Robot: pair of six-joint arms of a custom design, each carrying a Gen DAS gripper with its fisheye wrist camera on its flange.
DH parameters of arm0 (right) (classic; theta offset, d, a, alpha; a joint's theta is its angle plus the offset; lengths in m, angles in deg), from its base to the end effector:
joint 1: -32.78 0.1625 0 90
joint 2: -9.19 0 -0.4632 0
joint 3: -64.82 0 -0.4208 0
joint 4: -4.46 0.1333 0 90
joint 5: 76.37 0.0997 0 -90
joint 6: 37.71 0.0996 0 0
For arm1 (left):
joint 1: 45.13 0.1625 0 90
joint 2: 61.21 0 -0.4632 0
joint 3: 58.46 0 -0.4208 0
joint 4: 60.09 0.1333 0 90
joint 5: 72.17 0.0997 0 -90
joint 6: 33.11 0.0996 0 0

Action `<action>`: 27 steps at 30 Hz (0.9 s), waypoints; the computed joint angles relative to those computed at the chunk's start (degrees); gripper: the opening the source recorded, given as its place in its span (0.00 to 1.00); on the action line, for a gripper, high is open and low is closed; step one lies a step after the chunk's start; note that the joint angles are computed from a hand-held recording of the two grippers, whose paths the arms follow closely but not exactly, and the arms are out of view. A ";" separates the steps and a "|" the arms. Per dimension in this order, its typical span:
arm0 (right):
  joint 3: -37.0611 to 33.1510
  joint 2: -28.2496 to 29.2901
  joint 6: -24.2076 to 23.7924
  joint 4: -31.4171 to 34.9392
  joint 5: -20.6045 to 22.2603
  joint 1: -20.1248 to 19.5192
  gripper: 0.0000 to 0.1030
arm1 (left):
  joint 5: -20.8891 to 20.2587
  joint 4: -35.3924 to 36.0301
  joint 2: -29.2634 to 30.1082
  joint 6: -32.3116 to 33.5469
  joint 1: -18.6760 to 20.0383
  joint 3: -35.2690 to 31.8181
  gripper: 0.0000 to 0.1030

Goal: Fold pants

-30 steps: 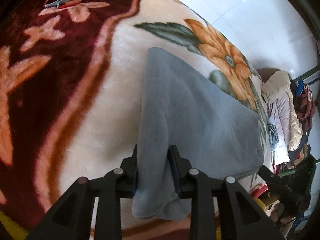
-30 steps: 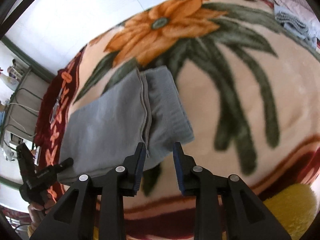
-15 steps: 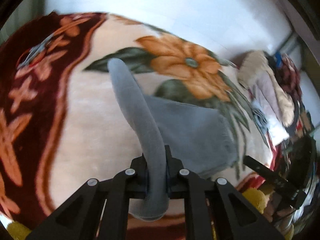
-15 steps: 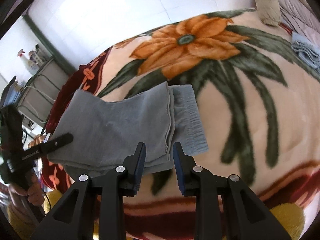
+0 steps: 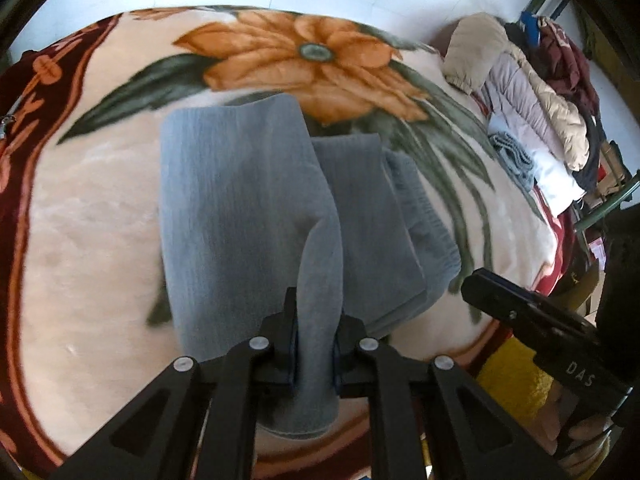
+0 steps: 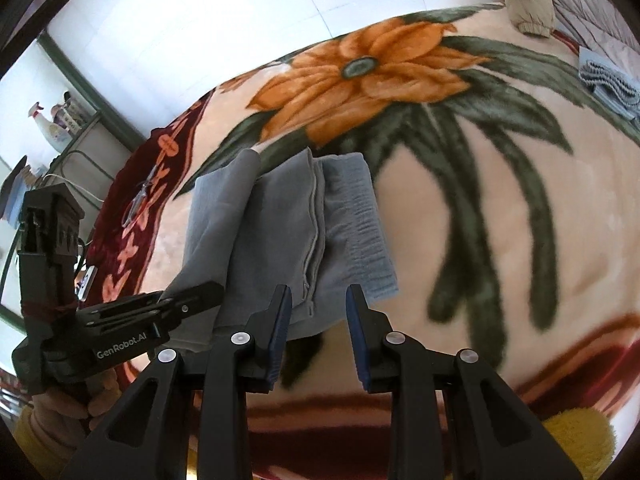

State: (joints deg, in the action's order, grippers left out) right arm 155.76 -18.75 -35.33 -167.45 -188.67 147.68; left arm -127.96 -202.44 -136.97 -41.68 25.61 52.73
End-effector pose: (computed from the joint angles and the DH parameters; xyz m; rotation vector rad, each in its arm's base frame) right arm 0.3916 -0.6169 -0.0503 0.4541 -2.7488 0.5801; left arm -0.0114 -0.6064 0.3177 0.1226 2.5756 -0.5625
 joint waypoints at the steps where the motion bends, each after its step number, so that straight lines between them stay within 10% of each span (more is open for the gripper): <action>1: -0.10 0.07 -0.02 0.14 -0.07 -0.03 0.28 | -0.22 -0.22 0.04 -0.17 0.05 0.09 0.13; 9: -2.24 1.06 0.50 2.51 -2.59 0.75 0.28 | -2.55 -2.41 -2.59 0.36 -0.43 1.24 0.39; 27: -17.57 9.68 3.19 16.36 6.63 2.50 0.50 | -4.38 -7.08 -10.13 -2.99 2.66 4.57 0.44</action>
